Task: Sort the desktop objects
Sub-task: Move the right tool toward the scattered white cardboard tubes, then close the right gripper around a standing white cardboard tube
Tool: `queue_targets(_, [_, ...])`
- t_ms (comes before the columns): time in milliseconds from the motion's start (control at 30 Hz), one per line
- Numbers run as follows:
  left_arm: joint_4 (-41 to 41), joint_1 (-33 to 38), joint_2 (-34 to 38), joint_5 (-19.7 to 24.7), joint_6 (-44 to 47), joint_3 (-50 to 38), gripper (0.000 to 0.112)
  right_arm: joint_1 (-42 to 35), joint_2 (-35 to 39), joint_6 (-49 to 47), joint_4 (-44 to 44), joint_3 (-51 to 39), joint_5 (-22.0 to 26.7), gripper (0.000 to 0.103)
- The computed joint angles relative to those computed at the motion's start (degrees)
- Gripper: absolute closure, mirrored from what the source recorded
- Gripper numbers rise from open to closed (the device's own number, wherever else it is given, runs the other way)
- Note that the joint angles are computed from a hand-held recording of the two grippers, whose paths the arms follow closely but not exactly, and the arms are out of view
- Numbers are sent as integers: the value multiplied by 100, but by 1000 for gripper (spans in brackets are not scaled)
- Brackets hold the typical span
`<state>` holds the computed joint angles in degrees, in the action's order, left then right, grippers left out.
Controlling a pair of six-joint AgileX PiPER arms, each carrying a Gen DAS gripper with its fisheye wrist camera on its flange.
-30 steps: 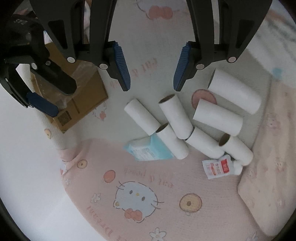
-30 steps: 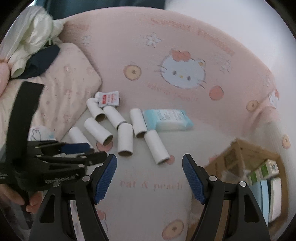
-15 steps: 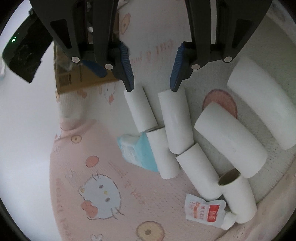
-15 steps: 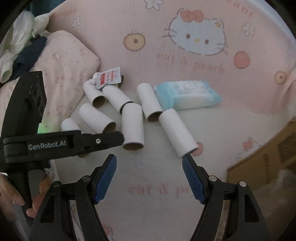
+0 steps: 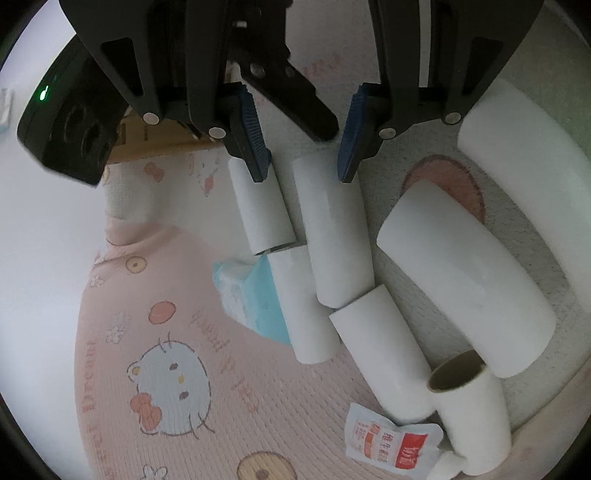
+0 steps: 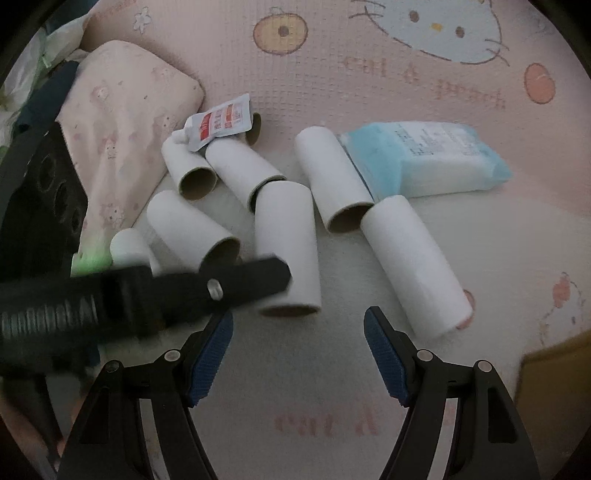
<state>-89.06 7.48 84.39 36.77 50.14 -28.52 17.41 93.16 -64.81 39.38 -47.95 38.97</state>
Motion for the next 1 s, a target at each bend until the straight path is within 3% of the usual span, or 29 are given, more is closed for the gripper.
queue_targets(200, [-121,469,298,325,-137,82,73,-119,547,-142,299,-315,268,33])
queue_targets(300, [-341,659,410,439,-73,171,86,-189,728,-202,371,-408,517,43])
queue_targets(500, [-636,862,584,689,311,264,86,-69,668,-243,356,-319,455,54])
queue_targets(533, [-649,875,627,775,356,256,86,-76,682,-185,327,-345,494,61])
queue_targets(767, [-265,438,479,581,181,133,86,-35,284,253,212,120,353,61])
queue_targets(1000, [446,201,82,692,-236,230,86,-547,-438,778,-288,599,887,61])
